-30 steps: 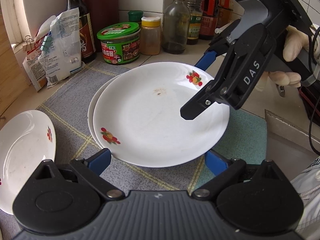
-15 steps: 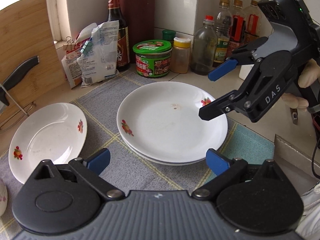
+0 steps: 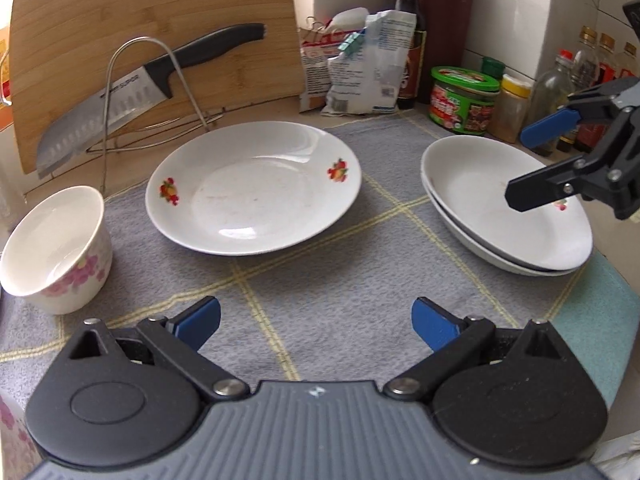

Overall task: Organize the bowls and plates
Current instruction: 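Open both grippers and pull them away from the stacked plates, then move both grippers to the rim of the fruit plate by the knife and close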

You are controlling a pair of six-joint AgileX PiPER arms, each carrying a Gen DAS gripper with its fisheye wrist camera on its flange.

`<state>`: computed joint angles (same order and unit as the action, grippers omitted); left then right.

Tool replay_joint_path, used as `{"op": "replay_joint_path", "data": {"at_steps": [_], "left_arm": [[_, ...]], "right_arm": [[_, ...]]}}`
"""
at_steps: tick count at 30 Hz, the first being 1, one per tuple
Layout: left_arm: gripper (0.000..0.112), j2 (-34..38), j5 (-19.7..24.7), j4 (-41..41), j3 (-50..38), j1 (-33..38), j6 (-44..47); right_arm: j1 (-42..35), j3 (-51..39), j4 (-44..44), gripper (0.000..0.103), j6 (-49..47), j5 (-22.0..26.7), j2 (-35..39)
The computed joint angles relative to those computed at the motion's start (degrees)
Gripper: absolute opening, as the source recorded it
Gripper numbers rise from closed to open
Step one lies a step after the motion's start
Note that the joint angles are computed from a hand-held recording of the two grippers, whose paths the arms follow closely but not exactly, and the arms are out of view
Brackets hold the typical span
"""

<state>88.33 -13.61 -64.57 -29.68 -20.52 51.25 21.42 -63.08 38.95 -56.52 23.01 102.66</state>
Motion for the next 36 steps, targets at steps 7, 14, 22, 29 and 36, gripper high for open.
{"op": "replay_joint_path", "data": {"at_steps": [7, 14, 22, 29, 36], "left_arm": [[0.101, 5.4, -1.1, 17.9, -1.1, 5.0, -15.6], [0.102, 9.7, -2.7, 29.8, -3.5, 7.3, -27.3], [0.103, 12.7, -5.2, 30.1, -5.7, 7.5, -27.7], [0.103, 12.8, -6.2, 33.7, -5.2, 8.0, -30.8], [0.103, 13.1, -8.3, 35.0, -4.5, 7.7, -32.4]], "right_arm": [[4.5, -5.8, -9.1, 0.103, 10.1, 0.2, 3.8], [6.0, -12.2, -11.2, 0.103, 13.1, 2.6, 8.3], [5.9, -23.4, -9.9, 0.103, 10.5, 8.8, 15.4], [5.0, -40.2, -9.4, 0.103, 10.6, 19.1, 26.2], [5.1, -64.6, -11.1, 0.103, 13.8, 33.2, 40.9]]}}
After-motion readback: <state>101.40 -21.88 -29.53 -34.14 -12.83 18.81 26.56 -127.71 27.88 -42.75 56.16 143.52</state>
